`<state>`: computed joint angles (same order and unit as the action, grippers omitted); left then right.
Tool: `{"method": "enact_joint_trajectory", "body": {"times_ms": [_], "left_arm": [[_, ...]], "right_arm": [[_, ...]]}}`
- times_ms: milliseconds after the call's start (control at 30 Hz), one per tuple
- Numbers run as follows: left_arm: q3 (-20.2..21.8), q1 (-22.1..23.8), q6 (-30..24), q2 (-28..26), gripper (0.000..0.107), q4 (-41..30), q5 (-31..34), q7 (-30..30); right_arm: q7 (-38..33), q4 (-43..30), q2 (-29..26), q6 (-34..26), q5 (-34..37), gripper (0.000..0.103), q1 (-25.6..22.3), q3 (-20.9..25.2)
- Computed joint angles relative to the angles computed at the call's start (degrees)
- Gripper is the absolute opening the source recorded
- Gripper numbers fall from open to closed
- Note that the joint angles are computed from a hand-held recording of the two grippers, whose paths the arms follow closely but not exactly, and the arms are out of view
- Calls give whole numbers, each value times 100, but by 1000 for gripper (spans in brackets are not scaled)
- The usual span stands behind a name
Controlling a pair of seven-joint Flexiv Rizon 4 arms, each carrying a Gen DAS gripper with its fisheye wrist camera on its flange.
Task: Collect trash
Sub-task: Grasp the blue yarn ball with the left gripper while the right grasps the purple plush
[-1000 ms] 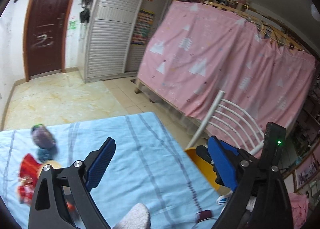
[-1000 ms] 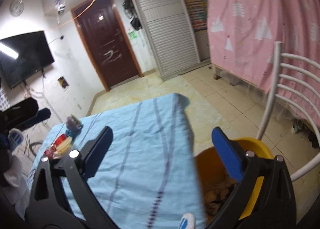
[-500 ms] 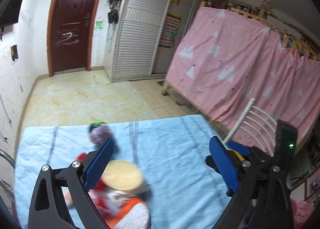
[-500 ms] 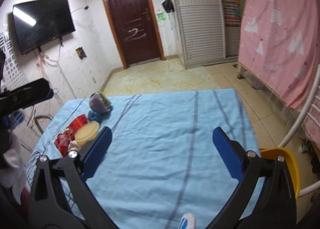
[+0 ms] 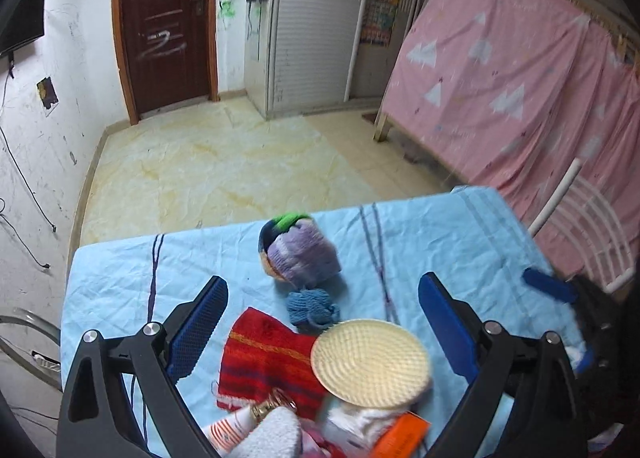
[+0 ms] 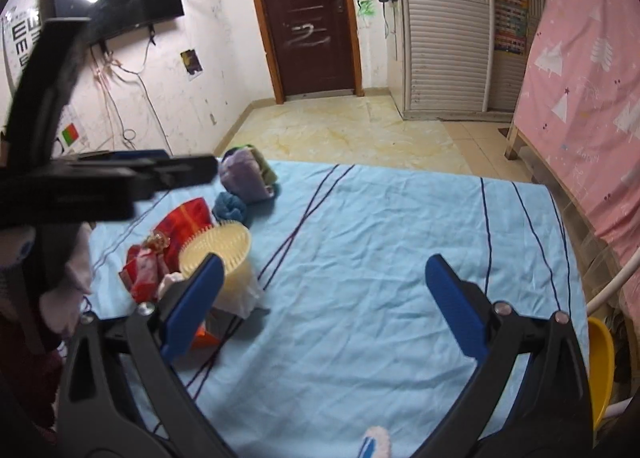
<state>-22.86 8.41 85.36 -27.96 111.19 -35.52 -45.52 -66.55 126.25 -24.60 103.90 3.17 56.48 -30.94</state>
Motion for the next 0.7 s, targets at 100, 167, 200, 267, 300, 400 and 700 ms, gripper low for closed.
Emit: {"method": "enact_joint_trajectory", "body": {"times_ms": [100,167,200,267,300,400,700], "left_arm": [[578,-384,-434,-219,77,-367,318,-326],[806,-519,-695,-354,69,-565,482,-455],[897,-581,-802,-401,63,-650,551,-525],[1004,-640,-984,-500,59,-774,644,-608],[1038,-659,-1047,-544,57,-826,676,-643],[1030,-621,-1264,-604,43,-888,715,-608],[310,10,-1119,-423,19,-509,-422,17]], "right_arm": [[34,-57,-19,-69,-38,97,-64,-3],[82,-101,-23,-84,-68,97,-200,74],[105,-131,-29,-94,-96,97,-279,136],[147,-192,-43,-115,-158,97,-441,250],[176,-248,-59,-161,-198,97,-532,312],[267,-406,-100,-226,-357,97,-884,621],[618,-1101,-358,-515,-993,97,-1799,1535]]}}
